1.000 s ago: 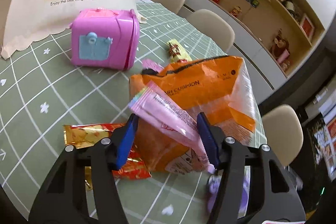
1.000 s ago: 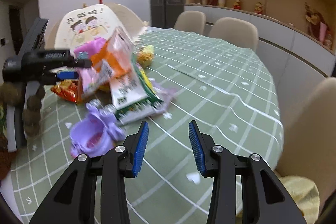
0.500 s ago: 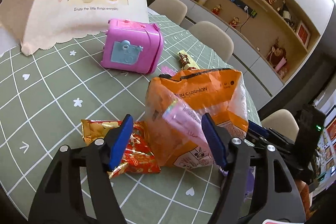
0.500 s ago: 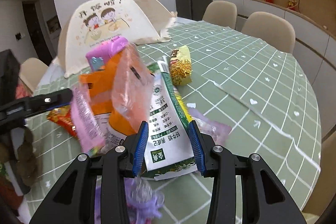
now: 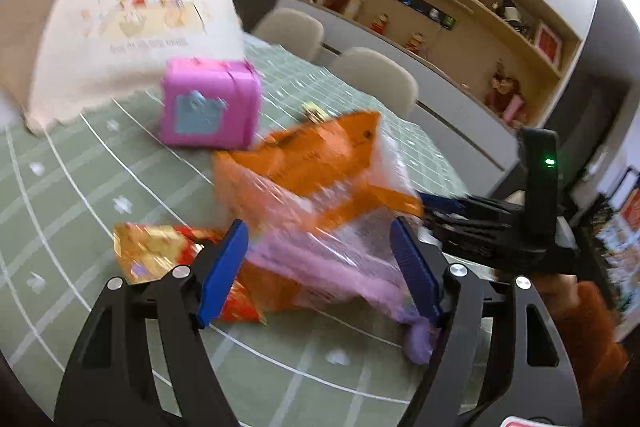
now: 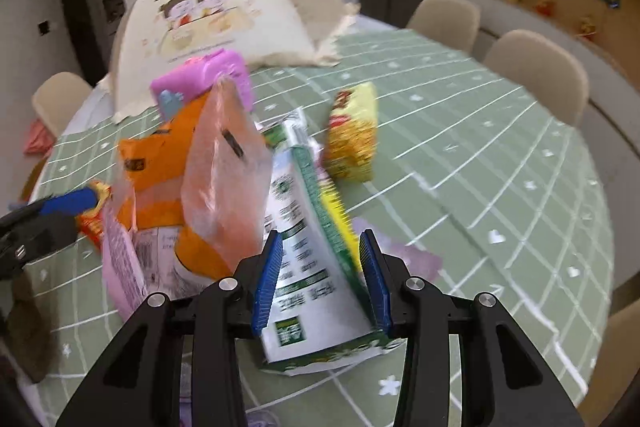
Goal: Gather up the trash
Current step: 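Grasp the green-white milk carton with the right tool while the left tool grasps a pink snack stick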
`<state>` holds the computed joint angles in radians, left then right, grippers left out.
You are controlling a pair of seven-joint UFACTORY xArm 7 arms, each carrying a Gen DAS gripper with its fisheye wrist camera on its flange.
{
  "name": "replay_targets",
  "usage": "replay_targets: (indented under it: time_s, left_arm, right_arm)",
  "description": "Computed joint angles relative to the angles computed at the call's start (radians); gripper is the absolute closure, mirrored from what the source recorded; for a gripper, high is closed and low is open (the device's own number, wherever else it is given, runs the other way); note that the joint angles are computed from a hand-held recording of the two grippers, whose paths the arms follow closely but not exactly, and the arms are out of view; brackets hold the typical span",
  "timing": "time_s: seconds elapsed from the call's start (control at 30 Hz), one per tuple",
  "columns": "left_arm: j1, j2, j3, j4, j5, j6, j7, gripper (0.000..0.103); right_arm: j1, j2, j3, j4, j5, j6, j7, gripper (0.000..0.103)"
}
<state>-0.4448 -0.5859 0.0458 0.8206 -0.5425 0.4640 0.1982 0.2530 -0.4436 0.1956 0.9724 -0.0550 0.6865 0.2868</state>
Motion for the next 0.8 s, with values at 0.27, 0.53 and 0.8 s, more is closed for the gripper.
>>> replay_targets:
  time_s: [0.27,0.53,0.8]
  left_arm:
    - [-0.003,0.047,0.022,0.029,-0.024,0.073,0.013,0.033]
    - [0.028,0.04,0.004,0.039,-0.059,0.098,0.046,0.033]
    - [0.048,0.032,-0.046,0.03,-0.022,0.099,0.039,0.033]
  right_arm:
    - [-0.044,-0.182,0.046,-0.095,-0.024,0.078,0.155,0.083]
    - [-0.077,-0.501,0.079,-0.282,-0.041,0.174,0.336,0.085]
    - [-0.022,-0.695,0.056,-0.393,0.001,0.182,0.323,0.057]
